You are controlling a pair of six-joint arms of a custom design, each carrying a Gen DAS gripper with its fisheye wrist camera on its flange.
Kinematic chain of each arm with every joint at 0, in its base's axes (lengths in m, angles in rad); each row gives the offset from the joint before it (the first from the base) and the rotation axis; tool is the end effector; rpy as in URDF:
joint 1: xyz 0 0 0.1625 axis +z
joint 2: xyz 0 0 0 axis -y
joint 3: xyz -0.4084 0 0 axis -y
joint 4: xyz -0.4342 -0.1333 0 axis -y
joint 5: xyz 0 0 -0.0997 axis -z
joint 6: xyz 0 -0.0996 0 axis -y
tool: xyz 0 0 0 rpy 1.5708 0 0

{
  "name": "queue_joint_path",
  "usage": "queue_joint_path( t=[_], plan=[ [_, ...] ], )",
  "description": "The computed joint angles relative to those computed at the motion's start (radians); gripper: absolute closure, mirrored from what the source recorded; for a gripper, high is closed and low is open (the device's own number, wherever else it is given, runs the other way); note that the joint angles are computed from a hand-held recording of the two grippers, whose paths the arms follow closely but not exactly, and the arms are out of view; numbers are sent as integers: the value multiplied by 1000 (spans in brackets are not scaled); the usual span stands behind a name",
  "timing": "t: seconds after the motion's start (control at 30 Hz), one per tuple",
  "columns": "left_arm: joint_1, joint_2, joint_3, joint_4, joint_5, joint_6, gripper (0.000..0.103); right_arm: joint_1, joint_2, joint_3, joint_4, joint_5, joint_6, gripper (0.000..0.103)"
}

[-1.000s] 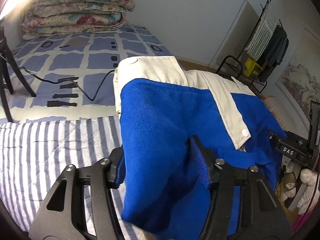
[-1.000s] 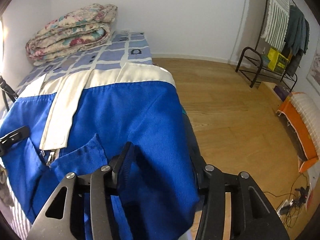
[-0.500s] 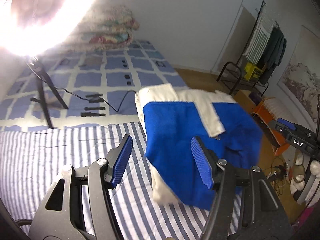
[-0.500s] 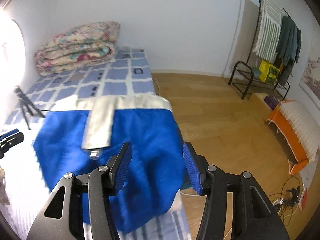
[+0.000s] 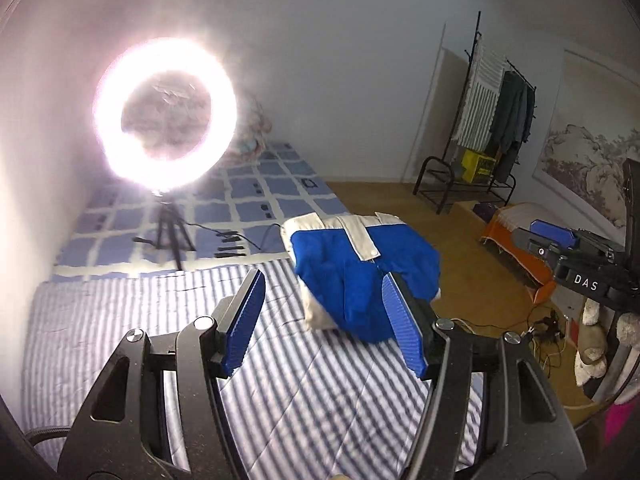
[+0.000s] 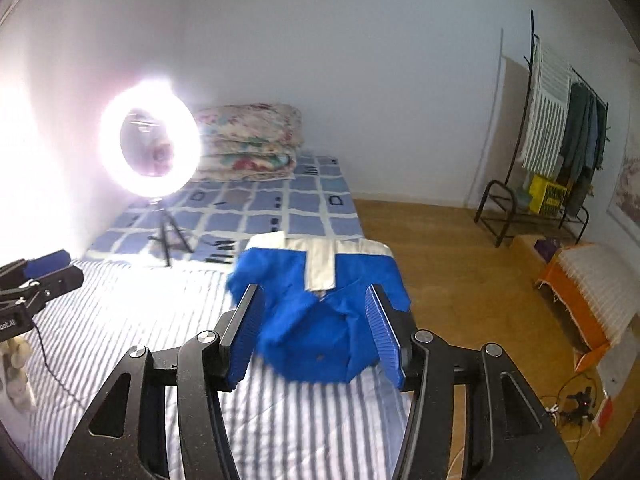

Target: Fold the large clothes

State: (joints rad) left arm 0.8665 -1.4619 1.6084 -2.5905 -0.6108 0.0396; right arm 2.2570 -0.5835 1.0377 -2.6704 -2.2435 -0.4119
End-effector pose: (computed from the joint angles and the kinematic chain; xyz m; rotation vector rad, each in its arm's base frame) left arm -0.2129 -0.5825 0.5448 0.2965 2.2057 -1.3213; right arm 0.5984 -0.6183 0.1947 1.0189 -2.2061 0.9149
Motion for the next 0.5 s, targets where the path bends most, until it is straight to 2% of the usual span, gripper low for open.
queue_joint_path(
  t=[0.13, 0.23, 0.33, 0.5],
  plan=[
    [-106, -131, 133, 50, 96, -43, 39, 52, -96, 163, -74, -27, 10, 52],
    [-195, -235, 232, 103, 163, -101, 39, 76, -160, 265, -118, -20, 28, 52],
    [-280, -332, 316, 206, 220, -213, 39, 93, -223, 359, -148, 2, 62, 52],
    [-370, -441, 393, 440, 294, -415, 39, 129, -281, 485, -257, -22, 31, 51]
  ],
)
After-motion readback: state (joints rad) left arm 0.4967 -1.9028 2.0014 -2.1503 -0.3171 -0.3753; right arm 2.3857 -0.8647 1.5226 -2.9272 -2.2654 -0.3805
